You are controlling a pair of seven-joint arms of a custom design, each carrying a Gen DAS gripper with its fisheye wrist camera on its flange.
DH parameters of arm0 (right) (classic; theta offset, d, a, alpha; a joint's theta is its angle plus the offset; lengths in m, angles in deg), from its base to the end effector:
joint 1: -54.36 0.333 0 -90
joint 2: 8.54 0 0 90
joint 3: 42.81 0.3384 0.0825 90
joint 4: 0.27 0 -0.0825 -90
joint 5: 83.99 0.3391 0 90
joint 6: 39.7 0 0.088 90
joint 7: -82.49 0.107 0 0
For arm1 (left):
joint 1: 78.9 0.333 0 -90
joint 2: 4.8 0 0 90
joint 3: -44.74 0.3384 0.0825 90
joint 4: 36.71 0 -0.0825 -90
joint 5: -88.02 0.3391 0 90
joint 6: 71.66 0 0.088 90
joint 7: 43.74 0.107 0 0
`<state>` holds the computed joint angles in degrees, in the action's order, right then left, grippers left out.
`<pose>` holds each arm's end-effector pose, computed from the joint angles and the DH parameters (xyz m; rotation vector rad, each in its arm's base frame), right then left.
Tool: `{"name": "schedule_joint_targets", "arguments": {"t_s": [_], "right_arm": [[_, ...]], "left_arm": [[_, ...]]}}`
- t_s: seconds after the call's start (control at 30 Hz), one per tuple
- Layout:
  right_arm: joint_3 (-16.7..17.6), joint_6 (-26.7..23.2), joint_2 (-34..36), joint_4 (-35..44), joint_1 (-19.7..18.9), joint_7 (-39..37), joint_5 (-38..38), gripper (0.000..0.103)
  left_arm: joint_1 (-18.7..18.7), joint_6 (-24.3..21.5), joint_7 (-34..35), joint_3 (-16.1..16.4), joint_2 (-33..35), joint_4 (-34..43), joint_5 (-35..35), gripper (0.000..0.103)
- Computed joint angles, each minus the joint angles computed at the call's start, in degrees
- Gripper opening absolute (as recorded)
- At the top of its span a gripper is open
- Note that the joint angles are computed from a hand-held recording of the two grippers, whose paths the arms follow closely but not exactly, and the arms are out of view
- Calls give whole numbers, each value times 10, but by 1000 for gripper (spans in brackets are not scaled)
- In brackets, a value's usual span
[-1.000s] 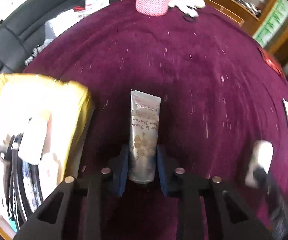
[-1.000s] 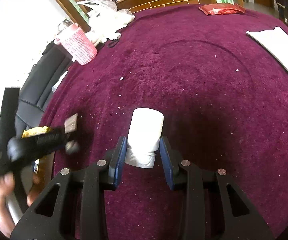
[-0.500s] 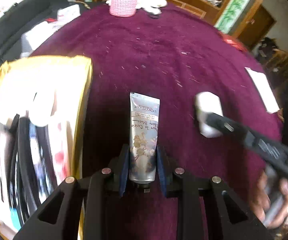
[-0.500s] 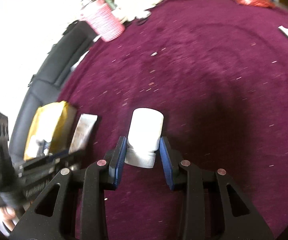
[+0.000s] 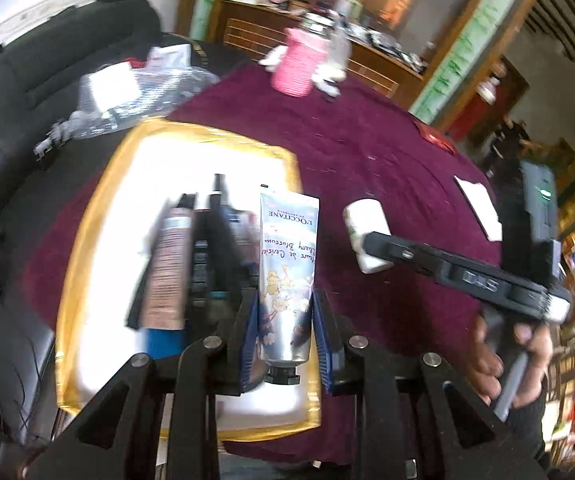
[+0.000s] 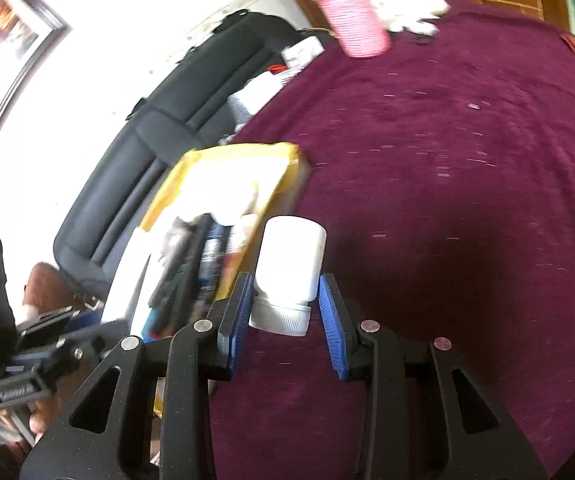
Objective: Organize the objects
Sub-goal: 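Carry the white bottle and silver tube over the tray with both grippers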
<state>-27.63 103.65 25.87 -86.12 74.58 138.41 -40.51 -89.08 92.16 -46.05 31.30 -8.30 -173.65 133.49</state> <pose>0.6092 0.3738 0.4106 -2.0945 1.1045 0.2985 0.4270 -0.2307 0.4415 -2.3356 1.4098 -0.8021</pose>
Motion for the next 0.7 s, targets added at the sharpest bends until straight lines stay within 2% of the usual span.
{"name": "schedule_joint_targets", "arguments": {"t_s": [0.17, 0.23, 0.5, 0.63, 0.7], "right_arm": [[12, 24, -5, -8, 20, -9, 9, 34], [13, 17, 4, 4, 28, 2, 5, 34], [-17, -17, 87, 139, 83, 107, -90, 34], [-14, -28, 118, 188, 98, 125, -122, 34], [-24, -34, 138, 221, 113, 140, -148, 34]], "left_arm": [[17, 31, -13, 7, -13, -41, 9, 25], [23, 45, -16, 8, -12, -50, 14, 25], [50, 78, -8, 18, -6, -74, 27, 25], [60, 95, -7, 23, -1, -84, 29, 25], [63, 98, -8, 24, 1, -86, 34, 25]]}}
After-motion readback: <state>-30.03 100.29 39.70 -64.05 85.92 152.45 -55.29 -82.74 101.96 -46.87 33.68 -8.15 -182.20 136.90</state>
